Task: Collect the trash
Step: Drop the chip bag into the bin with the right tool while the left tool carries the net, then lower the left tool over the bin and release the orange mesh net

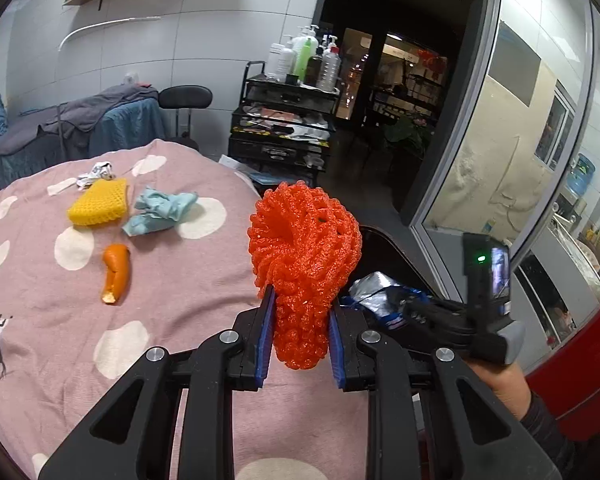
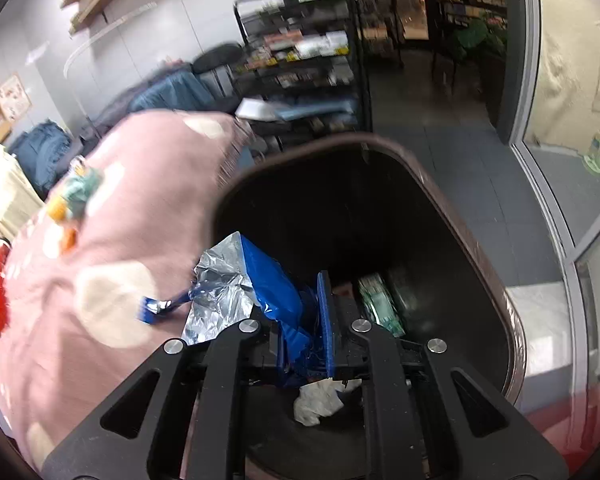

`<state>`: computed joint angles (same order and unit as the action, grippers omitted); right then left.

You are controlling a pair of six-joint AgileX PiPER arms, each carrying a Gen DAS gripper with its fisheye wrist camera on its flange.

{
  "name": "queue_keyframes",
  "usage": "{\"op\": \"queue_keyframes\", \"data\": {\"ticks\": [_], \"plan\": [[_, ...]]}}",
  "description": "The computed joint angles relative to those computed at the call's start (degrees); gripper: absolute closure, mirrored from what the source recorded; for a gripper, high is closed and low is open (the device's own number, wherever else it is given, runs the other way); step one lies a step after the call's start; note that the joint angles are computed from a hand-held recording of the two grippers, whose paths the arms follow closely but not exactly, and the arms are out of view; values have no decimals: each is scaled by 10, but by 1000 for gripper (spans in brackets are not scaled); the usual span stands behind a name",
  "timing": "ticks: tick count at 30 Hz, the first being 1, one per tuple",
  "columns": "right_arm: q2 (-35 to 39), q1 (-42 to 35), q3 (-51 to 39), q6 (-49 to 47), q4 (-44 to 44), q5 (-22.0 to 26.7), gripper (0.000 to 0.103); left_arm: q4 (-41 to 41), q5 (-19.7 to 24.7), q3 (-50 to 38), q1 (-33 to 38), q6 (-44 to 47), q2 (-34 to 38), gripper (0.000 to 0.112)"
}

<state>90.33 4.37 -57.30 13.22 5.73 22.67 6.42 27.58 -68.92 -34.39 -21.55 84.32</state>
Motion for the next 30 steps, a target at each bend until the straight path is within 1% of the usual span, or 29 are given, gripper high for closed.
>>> {"op": "queue_keyframes", "data": {"ticks": [1, 2, 3, 4, 5, 6, 9, 12, 14, 18, 23, 28, 30], "plan": [[6, 0, 1, 5, -5, 1, 87, 2, 1, -3, -3, 0, 5, 88], [12, 0, 3, 20, -19, 3, 81, 5, 2, -6, -7, -3, 8, 88], [15, 0, 6, 26, -24, 3, 70, 8, 2, -7, -11, -7, 10, 88], [15, -1, 11, 29, -24, 1, 61, 8, 2, -8, -14, -8, 13, 88], [11, -5, 21, 23, -13, -8, 43, 2, 2, -11, -15, -2, 17, 89], [2, -9, 36, 8, 6, -23, 35, -2, 2, -13, -16, 2, 19, 89], [-7, -12, 47, 2, 10, -30, 28, 0, 4, -23, -21, 2, 33, 88], [-24, -22, 52, -29, 41, -32, 26, -15, 8, -38, -26, 17, 47, 88], [-36, -26, 55, -36, 48, -34, 24, -17, 12, -47, -32, 20, 56, 88], [-58, -37, 53, -40, 55, -33, 22, -24, 18, -69, -44, 30, 76, 88], [-86, -42, 48, 8, 16, -39, 21, -40, 34, -106, -57, 50, 109, 88], [-114, -46, 51, 108, -85, -46, 20, -72, 57, -148, -61, 81, 145, 88], [-119, -56, 50, 107, -85, -46, 19, -79, 68, -168, -64, 90, 161, 88]]}}
